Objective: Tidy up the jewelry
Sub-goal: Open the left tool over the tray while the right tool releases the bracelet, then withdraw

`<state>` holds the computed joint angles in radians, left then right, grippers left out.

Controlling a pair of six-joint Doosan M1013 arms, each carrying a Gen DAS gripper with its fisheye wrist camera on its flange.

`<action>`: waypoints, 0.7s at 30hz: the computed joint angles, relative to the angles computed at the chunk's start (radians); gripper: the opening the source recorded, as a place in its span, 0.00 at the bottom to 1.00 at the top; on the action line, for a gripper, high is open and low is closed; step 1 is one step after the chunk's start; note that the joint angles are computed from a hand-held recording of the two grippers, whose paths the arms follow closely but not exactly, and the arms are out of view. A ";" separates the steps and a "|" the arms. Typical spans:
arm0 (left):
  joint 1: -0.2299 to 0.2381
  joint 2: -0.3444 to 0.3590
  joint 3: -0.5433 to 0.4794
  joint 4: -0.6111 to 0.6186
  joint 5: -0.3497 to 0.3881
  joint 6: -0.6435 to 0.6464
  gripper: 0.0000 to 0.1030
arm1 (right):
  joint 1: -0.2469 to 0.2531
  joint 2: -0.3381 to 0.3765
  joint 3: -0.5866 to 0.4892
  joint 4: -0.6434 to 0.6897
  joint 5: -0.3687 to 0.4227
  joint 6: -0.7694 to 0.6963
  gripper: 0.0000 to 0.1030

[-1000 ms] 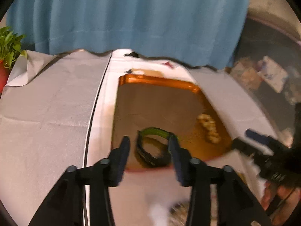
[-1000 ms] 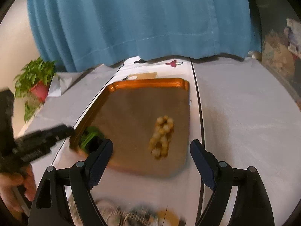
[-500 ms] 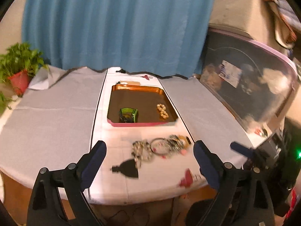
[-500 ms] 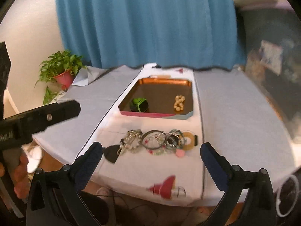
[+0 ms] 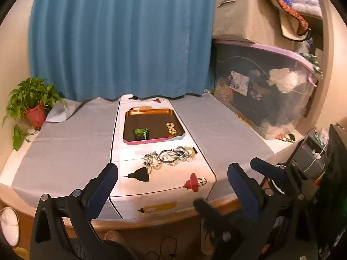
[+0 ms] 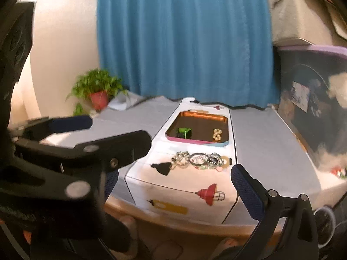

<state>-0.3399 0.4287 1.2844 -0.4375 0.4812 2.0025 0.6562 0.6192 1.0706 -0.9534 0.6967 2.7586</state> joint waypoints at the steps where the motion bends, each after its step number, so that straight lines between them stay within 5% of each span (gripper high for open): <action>1: 0.001 -0.006 0.007 -0.014 -0.003 0.013 0.98 | 0.006 0.000 -0.001 -0.021 0.028 0.035 1.00; 11: 0.016 -0.018 0.058 -0.083 -0.035 0.065 1.00 | 0.010 -0.039 0.068 -0.083 0.025 0.185 1.00; 15: 0.046 0.008 0.055 -0.255 -0.008 0.161 1.00 | -0.010 -0.043 0.094 -0.048 -0.042 0.191 1.00; 21: 0.063 0.076 -0.001 -0.263 0.034 0.135 1.00 | -0.031 0.010 0.042 0.021 0.020 0.112 0.98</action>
